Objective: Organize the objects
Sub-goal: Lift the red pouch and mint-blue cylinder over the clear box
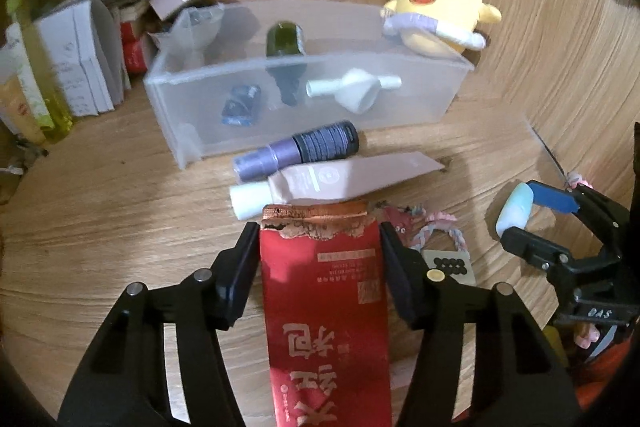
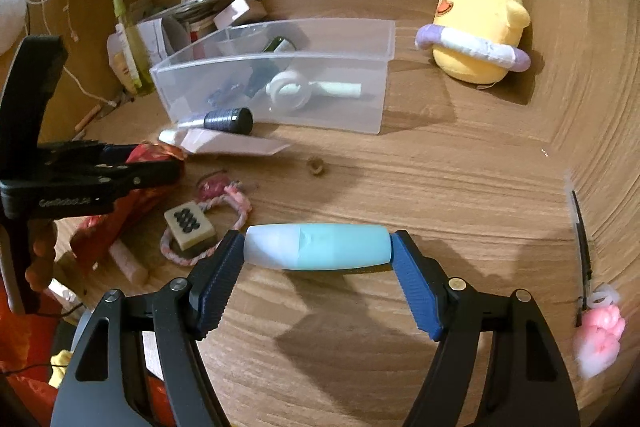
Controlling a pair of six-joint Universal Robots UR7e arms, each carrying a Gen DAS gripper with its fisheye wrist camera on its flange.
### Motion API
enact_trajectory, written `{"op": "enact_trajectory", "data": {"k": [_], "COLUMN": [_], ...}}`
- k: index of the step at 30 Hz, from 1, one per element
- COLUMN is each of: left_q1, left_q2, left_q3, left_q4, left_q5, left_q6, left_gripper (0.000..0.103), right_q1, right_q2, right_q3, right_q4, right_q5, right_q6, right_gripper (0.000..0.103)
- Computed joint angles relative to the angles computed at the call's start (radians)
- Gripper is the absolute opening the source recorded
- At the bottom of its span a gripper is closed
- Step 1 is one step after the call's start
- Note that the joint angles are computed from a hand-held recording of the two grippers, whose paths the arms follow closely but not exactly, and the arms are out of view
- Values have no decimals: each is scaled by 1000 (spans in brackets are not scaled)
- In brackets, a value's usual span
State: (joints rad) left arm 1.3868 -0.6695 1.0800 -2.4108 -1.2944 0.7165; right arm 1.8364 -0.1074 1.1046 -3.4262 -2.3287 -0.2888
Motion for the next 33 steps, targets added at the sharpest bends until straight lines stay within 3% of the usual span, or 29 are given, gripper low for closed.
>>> {"op": "enact_trajectory", "data": {"k": [19,33], "left_q1": [-11,-21], "left_q2": [-83,-70], "left_q3": [77,12], "left_q4": [-154,-254], "left_q5": [-101,-186], "left_q6": [23,11], "left_gripper": [57,57], "right_q1": [4,11], "right_q2": [0,43], "right_q3": [-71,-228], "right_q4": [-92,-50], "right_q5": [41,83], "right_q6": [-67,-119], "right_gripper": [72,72]}}
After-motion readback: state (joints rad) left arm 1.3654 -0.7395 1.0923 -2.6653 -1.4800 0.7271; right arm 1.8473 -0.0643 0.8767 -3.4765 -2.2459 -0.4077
